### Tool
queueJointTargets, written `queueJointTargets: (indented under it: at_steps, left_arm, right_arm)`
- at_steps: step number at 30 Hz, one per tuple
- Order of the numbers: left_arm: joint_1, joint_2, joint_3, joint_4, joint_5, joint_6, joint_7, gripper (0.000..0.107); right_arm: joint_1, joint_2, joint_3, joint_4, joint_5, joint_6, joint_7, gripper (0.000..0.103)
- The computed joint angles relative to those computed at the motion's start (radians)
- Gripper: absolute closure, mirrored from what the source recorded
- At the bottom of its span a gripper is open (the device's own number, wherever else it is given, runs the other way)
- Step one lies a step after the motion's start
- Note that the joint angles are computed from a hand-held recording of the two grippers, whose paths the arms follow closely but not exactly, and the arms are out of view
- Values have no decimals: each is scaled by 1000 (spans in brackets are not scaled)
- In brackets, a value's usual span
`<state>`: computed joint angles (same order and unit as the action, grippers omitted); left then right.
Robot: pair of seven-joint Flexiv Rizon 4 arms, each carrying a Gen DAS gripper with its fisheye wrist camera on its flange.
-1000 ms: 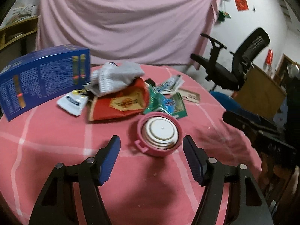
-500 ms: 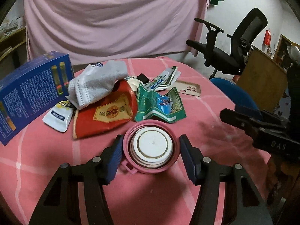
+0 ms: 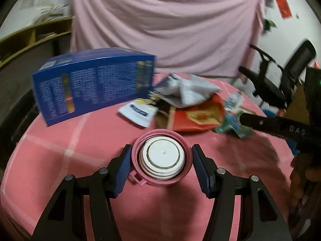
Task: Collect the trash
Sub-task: 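Grasp the green wrapper with the right tool while the left tool holds the lid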
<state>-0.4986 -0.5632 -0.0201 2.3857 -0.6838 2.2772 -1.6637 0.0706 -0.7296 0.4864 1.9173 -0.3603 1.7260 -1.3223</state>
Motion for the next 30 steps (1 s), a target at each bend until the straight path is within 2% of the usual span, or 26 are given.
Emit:
queueJointTargets:
  at_steps: [4, 7, 10, 11, 13, 15, 17, 20, 23, 30]
  left_arm:
    - [61, 7, -17, 42, 73, 33, -93, 53]
    - [87, 15, -16, 59, 126, 39, -125, 53]
    - [80, 18, -8, 55, 126, 32, -121, 53]
    - [85, 18, -9, 60, 136, 36, -129, 53]
    - [88, 17, -8, 50, 139, 29, -132, 53]
    - [93, 15, -7, 46, 148, 30, -137, 53]
    - [78, 14, -3, 37, 132, 26, -128, 53]
    - [71, 14, -1, 39, 129, 31, -123, 53]
    - [62, 14, -2, 43, 123, 43, -123, 53]
    - [3, -2, -2, 52, 50, 149, -121, 53]
  right_arm:
    - [71, -10, -41, -48, 19, -33, 24, 47]
    - [192, 4, -157, -65, 42, -51, 52, 47]
    - [258, 4, -215, -79, 51, -87, 62, 47]
    - [300, 11, -263, -71, 51, -84, 67, 46]
    - [337, 19, -302, -59, 53, -73, 66, 46]
    - [359, 28, -328, -48, 51, -74, 63, 49]
    - [380, 36, -350, -38, 50, -69, 61, 57]
    - [382, 38, -348, -31, 48, -62, 51, 68]
    - [354, 42, -320, -18, 50, -49, 35, 73]
    - [254, 43, -224, 10, 59, 7, 8, 78]
